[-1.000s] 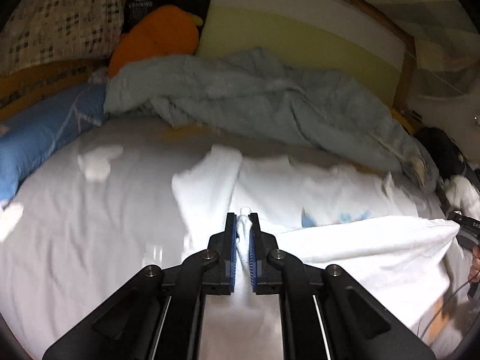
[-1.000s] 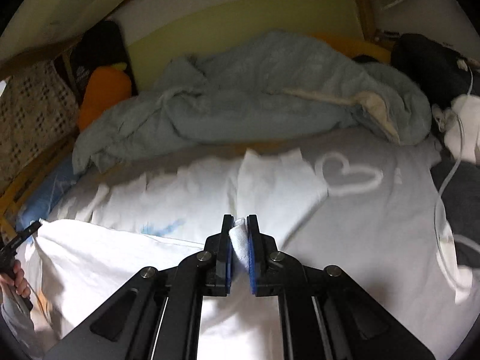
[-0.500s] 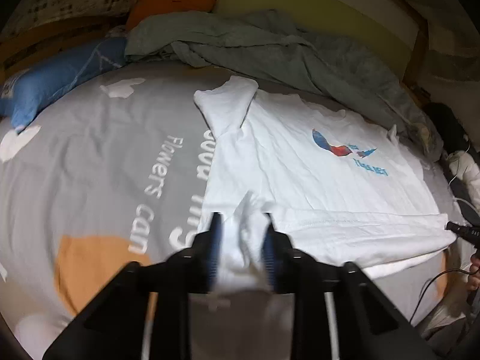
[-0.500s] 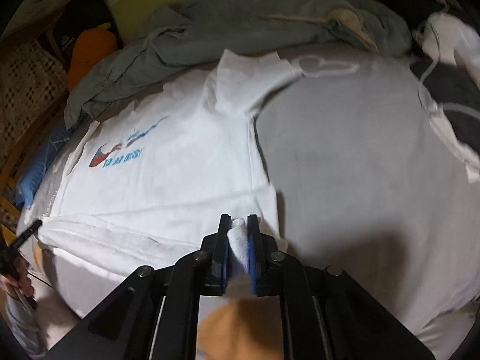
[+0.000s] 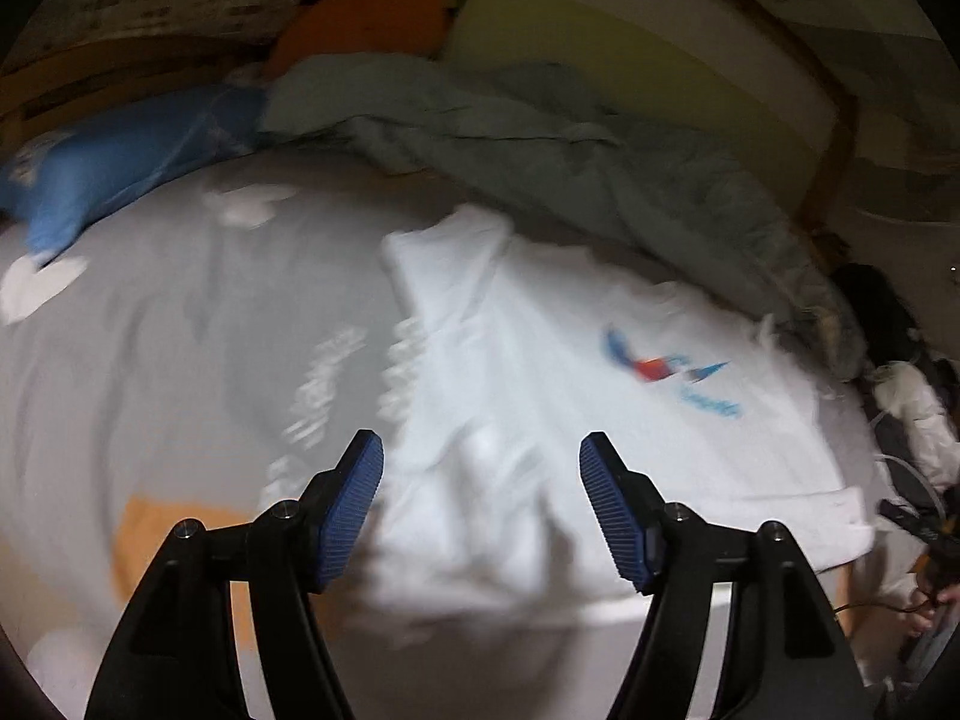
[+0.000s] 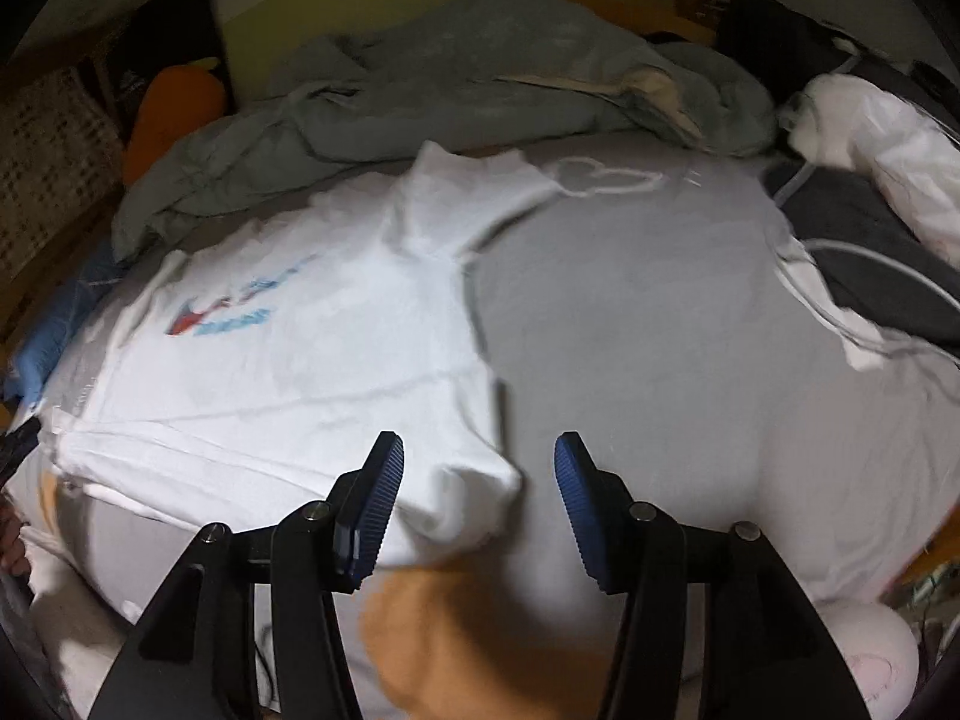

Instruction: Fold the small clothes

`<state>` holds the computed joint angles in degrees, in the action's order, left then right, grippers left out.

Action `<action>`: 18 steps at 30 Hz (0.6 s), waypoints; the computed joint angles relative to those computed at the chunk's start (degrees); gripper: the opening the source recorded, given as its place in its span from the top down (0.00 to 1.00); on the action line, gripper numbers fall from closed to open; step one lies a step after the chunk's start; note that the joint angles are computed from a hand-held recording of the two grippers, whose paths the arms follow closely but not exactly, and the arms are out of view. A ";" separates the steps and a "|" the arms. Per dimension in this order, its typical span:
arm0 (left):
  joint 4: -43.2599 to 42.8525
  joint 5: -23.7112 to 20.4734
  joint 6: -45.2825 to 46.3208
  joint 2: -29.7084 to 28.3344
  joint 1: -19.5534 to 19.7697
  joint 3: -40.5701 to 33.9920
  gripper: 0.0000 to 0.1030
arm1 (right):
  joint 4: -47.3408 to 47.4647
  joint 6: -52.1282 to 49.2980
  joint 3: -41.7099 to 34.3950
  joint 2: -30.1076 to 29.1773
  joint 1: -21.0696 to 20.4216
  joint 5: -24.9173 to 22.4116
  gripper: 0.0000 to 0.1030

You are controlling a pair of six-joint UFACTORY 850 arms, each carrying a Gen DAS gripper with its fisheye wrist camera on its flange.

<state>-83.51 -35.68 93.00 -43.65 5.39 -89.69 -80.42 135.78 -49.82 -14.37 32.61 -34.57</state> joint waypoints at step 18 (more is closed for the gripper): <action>9.16 10.93 2.29 7.22 0.96 10.82 0.41 | 22.35 -20.14 1.23 0.08 2.78 3.67 0.85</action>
